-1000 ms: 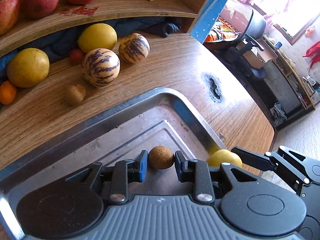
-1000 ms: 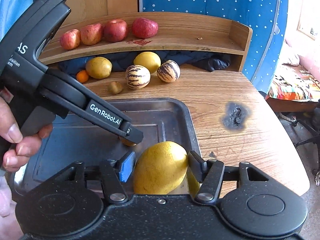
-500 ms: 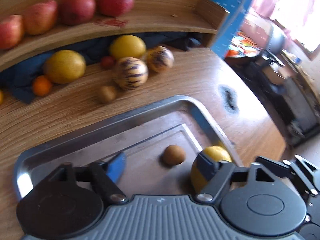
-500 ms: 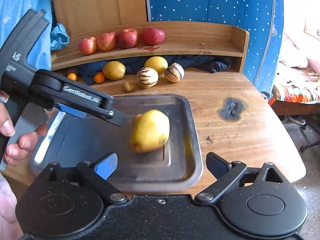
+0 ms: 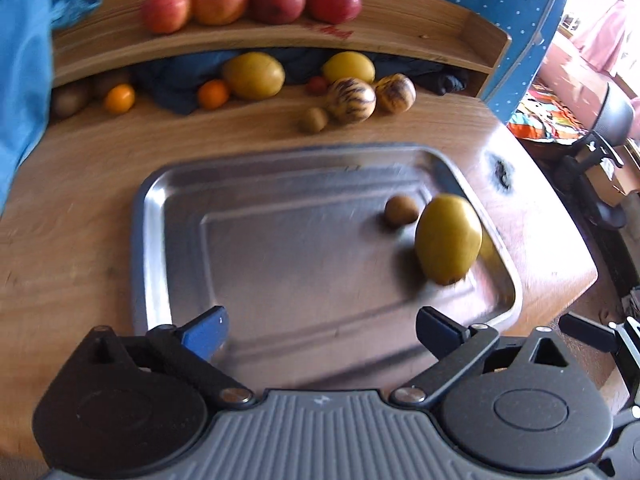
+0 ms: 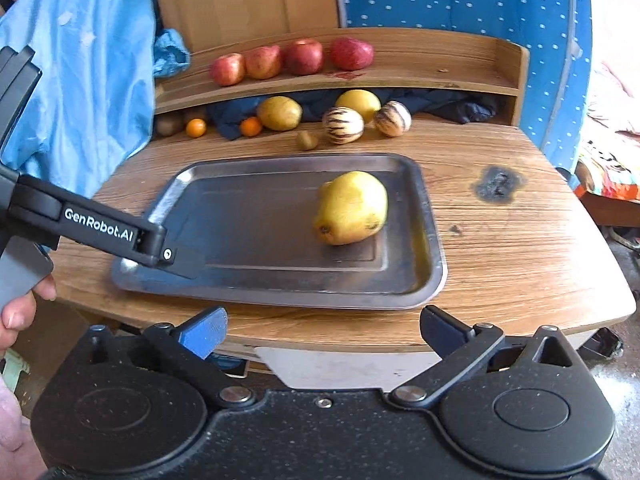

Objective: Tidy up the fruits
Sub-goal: 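Grasp an orange with the right gripper while the left gripper grasps another orange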

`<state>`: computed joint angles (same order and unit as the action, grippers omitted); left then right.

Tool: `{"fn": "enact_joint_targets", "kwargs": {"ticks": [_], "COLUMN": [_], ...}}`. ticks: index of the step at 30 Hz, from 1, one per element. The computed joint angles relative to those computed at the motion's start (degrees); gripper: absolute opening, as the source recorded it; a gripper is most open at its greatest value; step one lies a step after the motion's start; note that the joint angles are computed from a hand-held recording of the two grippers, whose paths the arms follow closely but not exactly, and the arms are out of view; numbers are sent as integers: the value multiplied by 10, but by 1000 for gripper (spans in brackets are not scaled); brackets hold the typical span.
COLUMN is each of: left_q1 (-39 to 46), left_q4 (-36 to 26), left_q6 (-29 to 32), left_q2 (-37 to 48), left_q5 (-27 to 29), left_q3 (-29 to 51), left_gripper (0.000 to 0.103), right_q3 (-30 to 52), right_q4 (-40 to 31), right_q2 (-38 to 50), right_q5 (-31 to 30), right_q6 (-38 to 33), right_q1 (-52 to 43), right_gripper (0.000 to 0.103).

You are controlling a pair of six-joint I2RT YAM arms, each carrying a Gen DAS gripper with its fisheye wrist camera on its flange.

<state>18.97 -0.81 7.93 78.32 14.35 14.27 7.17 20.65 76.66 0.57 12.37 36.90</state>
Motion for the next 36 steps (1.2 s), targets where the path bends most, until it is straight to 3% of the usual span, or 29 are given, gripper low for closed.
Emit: {"fn": "enact_joint_targets", "kwargs": {"ticks": [7, 13, 23, 36], "left_q1": [34, 96, 164, 154], "left_q4": [-98, -135, -81, -44], "left_q6": [19, 37, 61, 69], "left_q2": [-129, -135, -4, 219], "left_q5": [-51, -93, -83, -45], "left_q3": [-43, -32, 45, 253], "left_gripper": [102, 102, 102, 102], "right_q3": [14, 54, 174, 364], "right_q4": [6, 30, 40, 21], "right_q2": [12, 71, 186, 352], "right_q5": [-6, -5, 32, 57], "right_q6": [4, 0, 3, 23], "right_q1": [25, 32, 25, 15], "right_gripper": [102, 102, 102, 102]}}
